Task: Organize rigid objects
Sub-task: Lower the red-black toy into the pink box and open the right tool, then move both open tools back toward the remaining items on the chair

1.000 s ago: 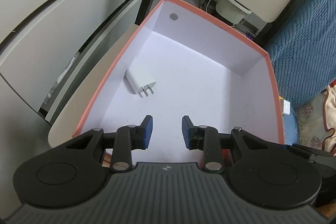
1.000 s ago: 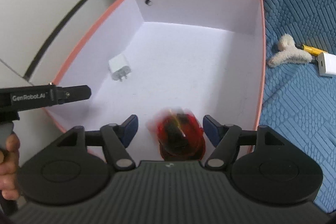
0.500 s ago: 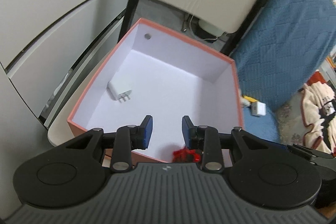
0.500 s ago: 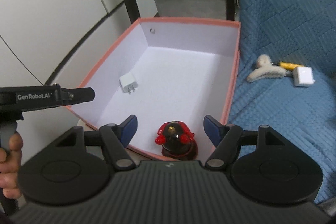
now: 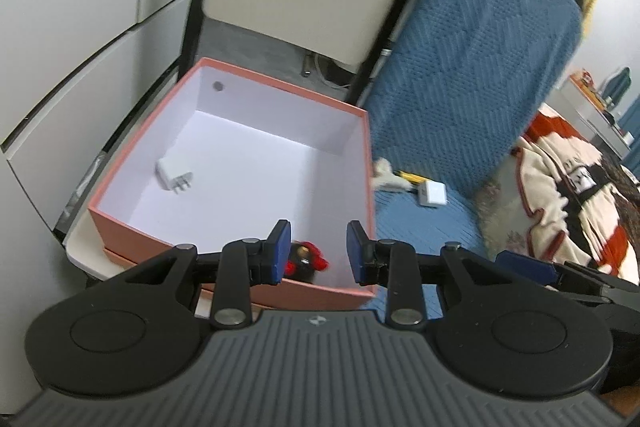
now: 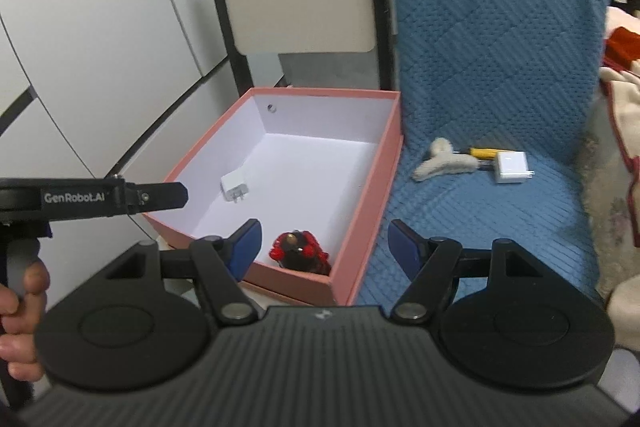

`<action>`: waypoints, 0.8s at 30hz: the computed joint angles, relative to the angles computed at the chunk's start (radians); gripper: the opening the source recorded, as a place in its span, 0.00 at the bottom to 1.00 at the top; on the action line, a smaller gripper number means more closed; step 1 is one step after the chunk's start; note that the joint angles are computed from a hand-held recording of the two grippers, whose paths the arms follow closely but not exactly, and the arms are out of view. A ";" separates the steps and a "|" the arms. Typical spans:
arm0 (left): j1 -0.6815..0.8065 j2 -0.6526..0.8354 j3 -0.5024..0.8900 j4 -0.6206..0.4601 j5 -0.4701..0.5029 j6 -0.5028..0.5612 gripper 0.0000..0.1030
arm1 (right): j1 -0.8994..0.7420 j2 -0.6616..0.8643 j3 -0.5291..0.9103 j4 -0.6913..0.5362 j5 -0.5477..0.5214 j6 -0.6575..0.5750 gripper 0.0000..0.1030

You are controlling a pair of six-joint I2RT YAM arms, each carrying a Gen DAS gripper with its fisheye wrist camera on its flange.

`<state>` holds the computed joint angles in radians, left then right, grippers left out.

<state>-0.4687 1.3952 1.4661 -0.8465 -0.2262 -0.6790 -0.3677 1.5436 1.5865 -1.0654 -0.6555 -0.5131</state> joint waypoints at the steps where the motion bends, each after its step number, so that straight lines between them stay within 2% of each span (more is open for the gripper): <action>1: -0.023 0.003 0.006 -0.003 -0.011 -0.008 0.34 | -0.022 -0.007 -0.002 -0.005 -0.009 -0.014 0.70; 21: -0.388 0.128 0.118 -0.018 -0.212 -0.165 0.35 | -0.411 0.038 0.095 -0.240 -0.146 -0.338 0.70; 24: -0.429 0.132 0.110 -0.007 -0.245 -0.182 0.41 | -0.459 0.061 0.112 -0.278 -0.156 -0.379 0.70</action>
<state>-0.8980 1.5267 1.5758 -0.8537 -0.4710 -0.8607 -0.8271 1.6047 1.6989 -1.3435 -0.8115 -0.8923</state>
